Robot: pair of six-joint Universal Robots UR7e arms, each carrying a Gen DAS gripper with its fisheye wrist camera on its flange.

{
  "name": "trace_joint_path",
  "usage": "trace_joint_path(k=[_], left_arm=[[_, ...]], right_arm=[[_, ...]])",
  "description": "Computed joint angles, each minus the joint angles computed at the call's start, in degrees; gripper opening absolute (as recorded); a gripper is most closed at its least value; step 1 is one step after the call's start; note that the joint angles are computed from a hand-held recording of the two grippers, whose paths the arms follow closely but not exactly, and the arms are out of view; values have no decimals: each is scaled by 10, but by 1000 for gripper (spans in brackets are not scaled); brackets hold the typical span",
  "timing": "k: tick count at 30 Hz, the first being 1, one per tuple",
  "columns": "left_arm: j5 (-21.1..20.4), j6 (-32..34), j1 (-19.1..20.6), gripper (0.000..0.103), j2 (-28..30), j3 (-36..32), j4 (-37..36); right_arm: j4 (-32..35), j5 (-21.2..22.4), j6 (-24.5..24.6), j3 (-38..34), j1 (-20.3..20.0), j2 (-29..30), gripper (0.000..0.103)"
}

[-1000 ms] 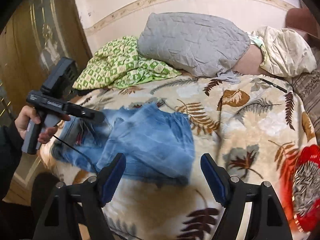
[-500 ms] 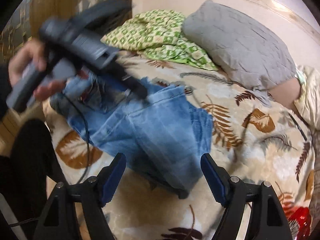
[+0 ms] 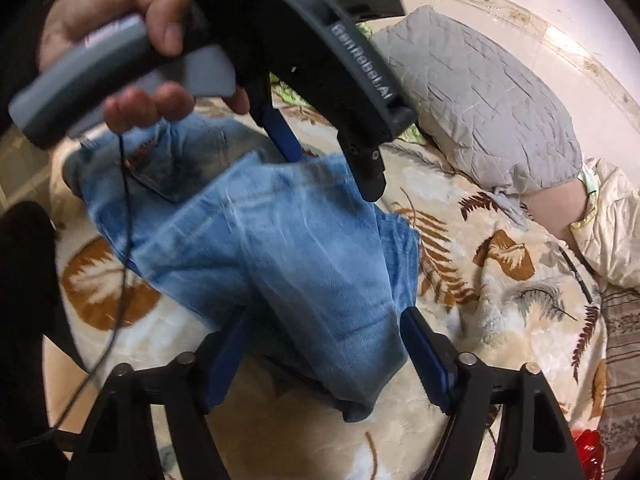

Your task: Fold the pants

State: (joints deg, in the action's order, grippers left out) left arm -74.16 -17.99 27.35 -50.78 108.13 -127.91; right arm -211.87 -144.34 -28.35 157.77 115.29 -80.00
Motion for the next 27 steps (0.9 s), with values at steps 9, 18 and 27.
trace_joint_path(k=[9, 18, 27], left_arm=[[-42, 19, -18, 6, -77, 53, -40], [-41, -29, -14, 6, -155, 151, -74], [-34, -50, 28, 81, -135, 180, -111]], right_arm=[[-88, -39, -45, 5, 47, 42, 15], [-53, -28, -68, 22, 73, 29, 15], [-67, -47, -57, 14, 61, 107, 24]])
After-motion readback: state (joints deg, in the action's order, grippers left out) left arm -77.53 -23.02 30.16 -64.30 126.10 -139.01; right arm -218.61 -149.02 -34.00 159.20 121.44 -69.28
